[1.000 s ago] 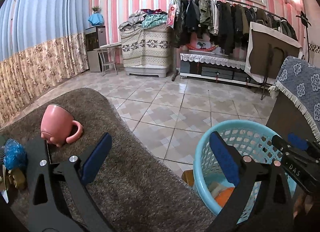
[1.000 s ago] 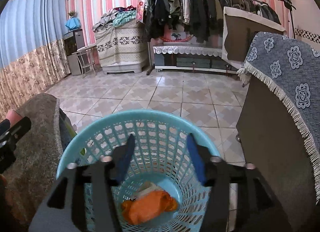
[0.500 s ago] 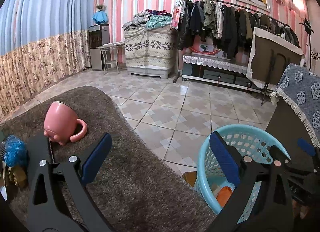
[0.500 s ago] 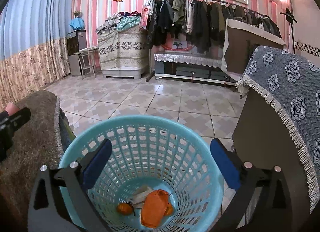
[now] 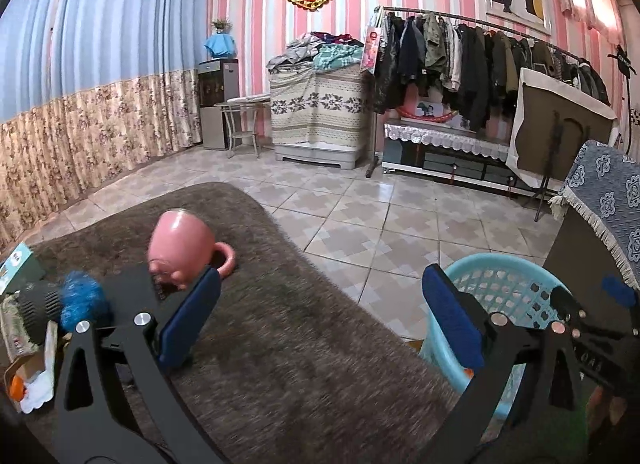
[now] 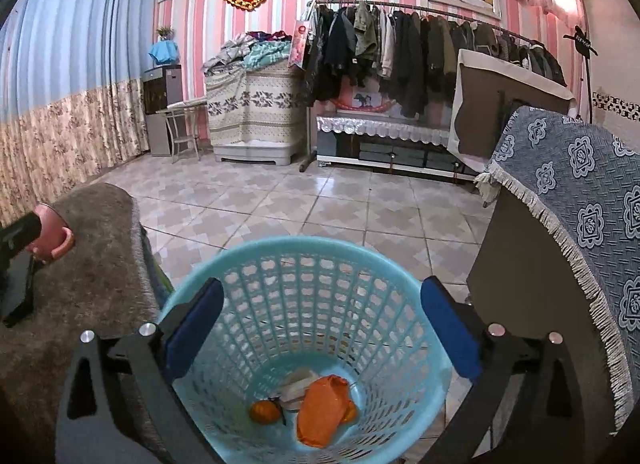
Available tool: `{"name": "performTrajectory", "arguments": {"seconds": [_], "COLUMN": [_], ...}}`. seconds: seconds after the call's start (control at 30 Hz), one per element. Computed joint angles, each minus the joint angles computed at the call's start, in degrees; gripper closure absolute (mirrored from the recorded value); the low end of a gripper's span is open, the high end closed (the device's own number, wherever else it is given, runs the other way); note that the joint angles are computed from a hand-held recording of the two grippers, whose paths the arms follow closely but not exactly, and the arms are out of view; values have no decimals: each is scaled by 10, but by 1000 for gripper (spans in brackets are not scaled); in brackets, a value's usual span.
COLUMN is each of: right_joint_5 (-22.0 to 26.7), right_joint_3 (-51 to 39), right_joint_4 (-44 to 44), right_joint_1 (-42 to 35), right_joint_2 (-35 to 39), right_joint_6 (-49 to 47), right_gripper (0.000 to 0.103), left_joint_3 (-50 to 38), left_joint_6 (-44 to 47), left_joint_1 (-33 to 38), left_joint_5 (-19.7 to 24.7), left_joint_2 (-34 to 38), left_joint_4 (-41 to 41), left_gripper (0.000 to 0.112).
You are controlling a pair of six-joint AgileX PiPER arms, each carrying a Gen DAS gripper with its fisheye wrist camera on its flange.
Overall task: Collect trash
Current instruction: 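Move the left tool to the orange lid and grasp it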
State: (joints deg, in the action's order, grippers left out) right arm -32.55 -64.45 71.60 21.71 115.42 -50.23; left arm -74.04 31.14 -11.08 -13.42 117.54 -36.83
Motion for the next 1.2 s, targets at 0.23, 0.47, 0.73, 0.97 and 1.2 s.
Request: {"name": "performTrajectory", "arguments": {"seconds": [0.23, 0.47, 0.73, 0.97, 1.2], "right_joint_5": [-4, -22, -21, 12, 29], "right_joint_3": [-17, -62, -102, -125, -158], "right_joint_4": [34, 94, 117, 72, 94], "right_joint_1": [50, 129, 179, 201, 214], "right_joint_2": [-5, 15, 36, 55, 80], "right_joint_6": [-28, -94, -115, -96, -134], "right_gripper": [6, 6, 6, 6, 6], "left_joint_3": [96, 183, 255, 267, 257], "left_joint_6": [-80, -163, -272, -477, -524], "left_joint_1": [45, 111, 224, 360, 471], "left_joint_5": [-30, -56, -59, -49, -55], "left_joint_2": [-58, -120, -169, -168, -106], "left_joint_4": [90, 190, 332, 569, 657], "left_gripper": [15, 15, 15, 15, 15]}}
